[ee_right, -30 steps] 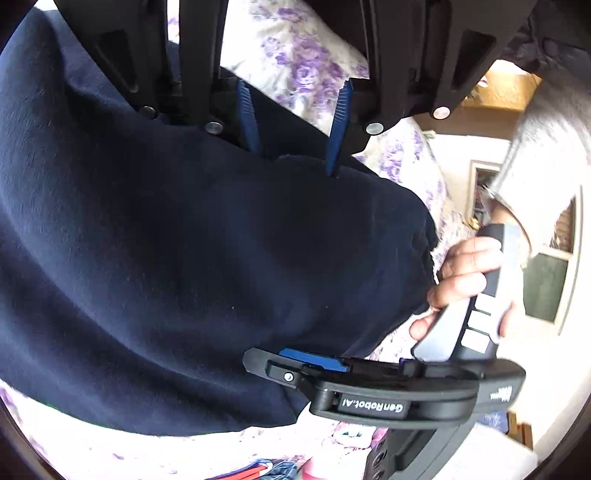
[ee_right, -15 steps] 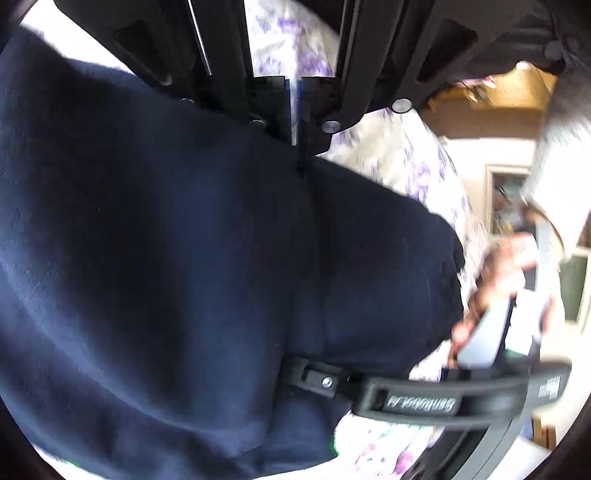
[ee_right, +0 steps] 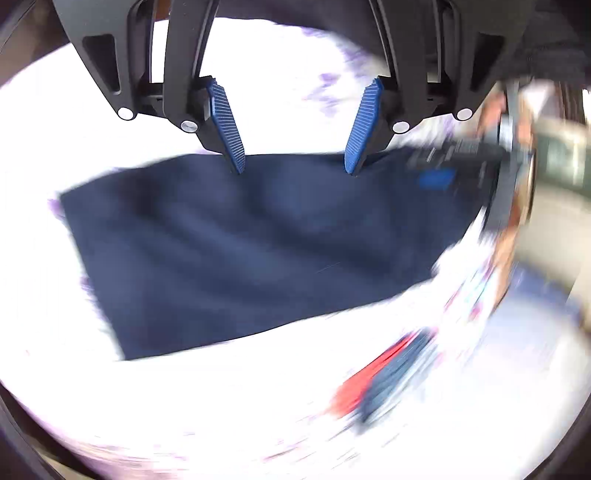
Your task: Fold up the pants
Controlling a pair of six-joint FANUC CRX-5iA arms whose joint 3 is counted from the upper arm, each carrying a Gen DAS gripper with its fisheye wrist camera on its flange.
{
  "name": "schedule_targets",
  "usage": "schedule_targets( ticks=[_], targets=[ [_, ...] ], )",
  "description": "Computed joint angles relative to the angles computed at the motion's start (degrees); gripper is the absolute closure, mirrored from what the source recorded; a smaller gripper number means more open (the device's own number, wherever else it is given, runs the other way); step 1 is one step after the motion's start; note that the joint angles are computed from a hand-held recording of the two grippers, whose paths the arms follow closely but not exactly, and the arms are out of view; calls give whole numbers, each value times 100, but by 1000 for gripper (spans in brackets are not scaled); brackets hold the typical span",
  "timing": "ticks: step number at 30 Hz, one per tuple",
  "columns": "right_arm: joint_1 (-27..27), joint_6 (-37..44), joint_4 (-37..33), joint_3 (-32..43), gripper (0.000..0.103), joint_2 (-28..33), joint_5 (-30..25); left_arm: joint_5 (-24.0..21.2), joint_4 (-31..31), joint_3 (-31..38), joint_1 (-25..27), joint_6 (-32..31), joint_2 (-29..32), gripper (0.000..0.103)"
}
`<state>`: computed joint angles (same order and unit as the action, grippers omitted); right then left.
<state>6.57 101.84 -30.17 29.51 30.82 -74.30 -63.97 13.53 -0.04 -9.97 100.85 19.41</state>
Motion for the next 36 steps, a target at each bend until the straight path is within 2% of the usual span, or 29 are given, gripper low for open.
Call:
schedule_targets(
  ticks=[2,4,7,9,13,14,15,18,22,24,27,28,29,30,33,36],
  targets=[
    [-302,-525,190,-235,46,-40,431,66,138,-69,6,-25,-22,32],
    [-616,-598,-41,-316,46,-33,608,-22,224,-3,33,-23,46,31],
    [-890,-574,-415,-256,46,139,605,-215,173,231,-4,-6,194,31],
    [-1110,-521,-761,97,46,470,398,-265,126,302,-38,35,233,31],
    [-1235,-409,-1560,210,46,794,647,-57,291,154,-12,57,195,30],
    [-1241,-393,-1896,203,52,856,796,37,390,40,24,24,150,30],
    [-1269,-405,-2133,308,84,961,827,123,495,-81,67,-17,103,30],
    [-1246,-565,-2198,624,86,1096,804,243,741,-298,173,-95,36,30],
    [-994,-585,-1446,745,87,984,942,246,620,-280,132,-37,20,30],
    [-825,-870,-928,826,87,1140,876,242,469,-194,42,64,61,27],
    [-1066,-891,-1398,829,88,1317,764,-17,208,168,-137,254,237,26],
    [-1050,-934,-1339,891,88,1338,697,-117,246,264,-157,197,280,28],
    [-1011,-906,-1229,938,87,1349,649,-110,465,284,-157,-5,297,39],
    [-1004,-854,-1196,1016,86,1388,557,-62,631,325,-170,-199,283,42],
    [-1223,-929,-1648,1405,85,1667,58,-25,649,836,-268,-407,420,42],
    [-1264,-970,-1759,1384,85,1648,28,111,950,1437,-325,-773,815,42]
  ],
)
